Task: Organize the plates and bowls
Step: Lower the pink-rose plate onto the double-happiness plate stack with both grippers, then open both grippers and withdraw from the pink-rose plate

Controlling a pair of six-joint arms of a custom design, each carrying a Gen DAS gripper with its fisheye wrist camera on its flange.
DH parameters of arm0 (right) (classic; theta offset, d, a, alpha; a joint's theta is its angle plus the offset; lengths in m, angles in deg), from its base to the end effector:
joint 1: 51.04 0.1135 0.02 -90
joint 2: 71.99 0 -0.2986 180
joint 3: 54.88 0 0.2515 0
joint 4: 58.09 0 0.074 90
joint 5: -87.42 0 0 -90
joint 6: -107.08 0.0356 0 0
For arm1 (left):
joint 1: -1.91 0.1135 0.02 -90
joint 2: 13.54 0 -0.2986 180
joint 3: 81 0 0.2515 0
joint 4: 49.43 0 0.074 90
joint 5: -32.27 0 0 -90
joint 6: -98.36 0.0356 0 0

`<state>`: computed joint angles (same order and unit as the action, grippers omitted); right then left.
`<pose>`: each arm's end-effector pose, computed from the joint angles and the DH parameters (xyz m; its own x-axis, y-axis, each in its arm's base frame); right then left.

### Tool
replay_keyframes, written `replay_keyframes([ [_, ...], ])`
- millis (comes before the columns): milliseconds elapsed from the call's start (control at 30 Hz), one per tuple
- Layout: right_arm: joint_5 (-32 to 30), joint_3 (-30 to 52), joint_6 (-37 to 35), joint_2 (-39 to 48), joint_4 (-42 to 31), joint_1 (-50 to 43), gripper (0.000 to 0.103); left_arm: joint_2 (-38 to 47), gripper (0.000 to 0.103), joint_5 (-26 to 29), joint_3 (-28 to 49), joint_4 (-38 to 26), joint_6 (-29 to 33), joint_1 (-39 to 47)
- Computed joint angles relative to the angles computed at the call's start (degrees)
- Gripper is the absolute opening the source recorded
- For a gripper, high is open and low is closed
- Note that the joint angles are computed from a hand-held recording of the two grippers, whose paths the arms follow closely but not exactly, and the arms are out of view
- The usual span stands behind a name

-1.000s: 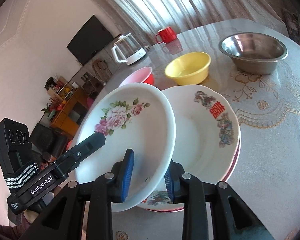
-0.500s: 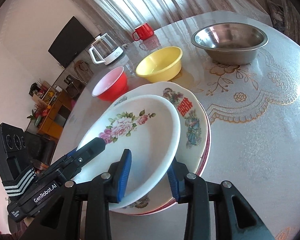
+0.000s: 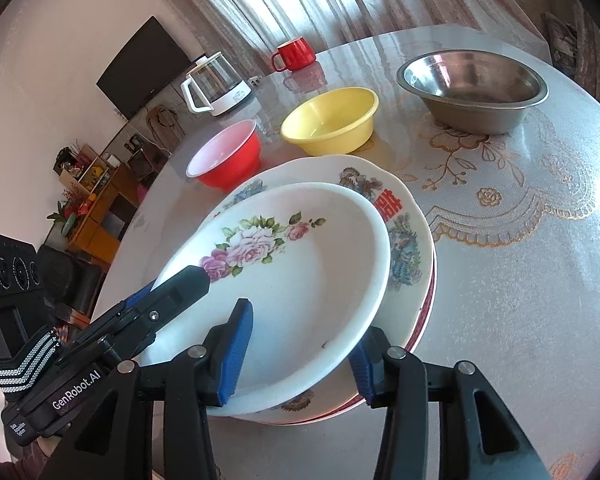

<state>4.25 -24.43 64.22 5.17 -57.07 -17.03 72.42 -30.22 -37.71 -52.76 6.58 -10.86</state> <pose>0.1702 0.1097 0.1433 -0.7601 0.3651 -0.5375 0.1039 0.8848 0.4542 0.2472 -0.0729 0.1650 -0.7170 0.1343 -0.6840 0.4869 0.7986 -0.3537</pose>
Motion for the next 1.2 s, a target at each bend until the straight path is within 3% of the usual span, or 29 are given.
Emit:
replay_keyframes([
  [167,-0.53,0.88,-0.40,-0.41,-2.27,-0.14,0.047,0.18,0.048,-0.10,0.01,0.16,-0.34,0.05],
  [433,4.01,4.73,-0.60,0.00,-9.82,1.90,0.049,-1.59,0.050,0.04,-1.00,0.44,-1.25,1.19],
  [533,3.34,4.44,-0.61,-0.59,-9.90,1.37,0.049,-1.35,0.055,-0.08,-1.08,0.26,-1.09,1.68],
  [633,4.72,4.61,-0.25,-1.68,-11.20,1.85,0.053,-0.77,0.055,1.06,-1.19,0.11,-0.55,1.55],
  [733,4.36,3.76,-0.86,-2.77,-9.65,2.10,0.053,-2.03,0.054,-0.20,-2.28,1.16,-0.41,0.24],
  [900,6.13,4.42,-1.38,-4.61,-11.17,2.89,0.051,-4.41,0.054,2.20,-2.74,1.29,0.34,1.59],
  [1200,8.57,3.19,-0.12,-3.79,-9.62,3.22,0.051,-4.85,0.056,-6.74,-2.82,1.18,0.66,-1.38],
])
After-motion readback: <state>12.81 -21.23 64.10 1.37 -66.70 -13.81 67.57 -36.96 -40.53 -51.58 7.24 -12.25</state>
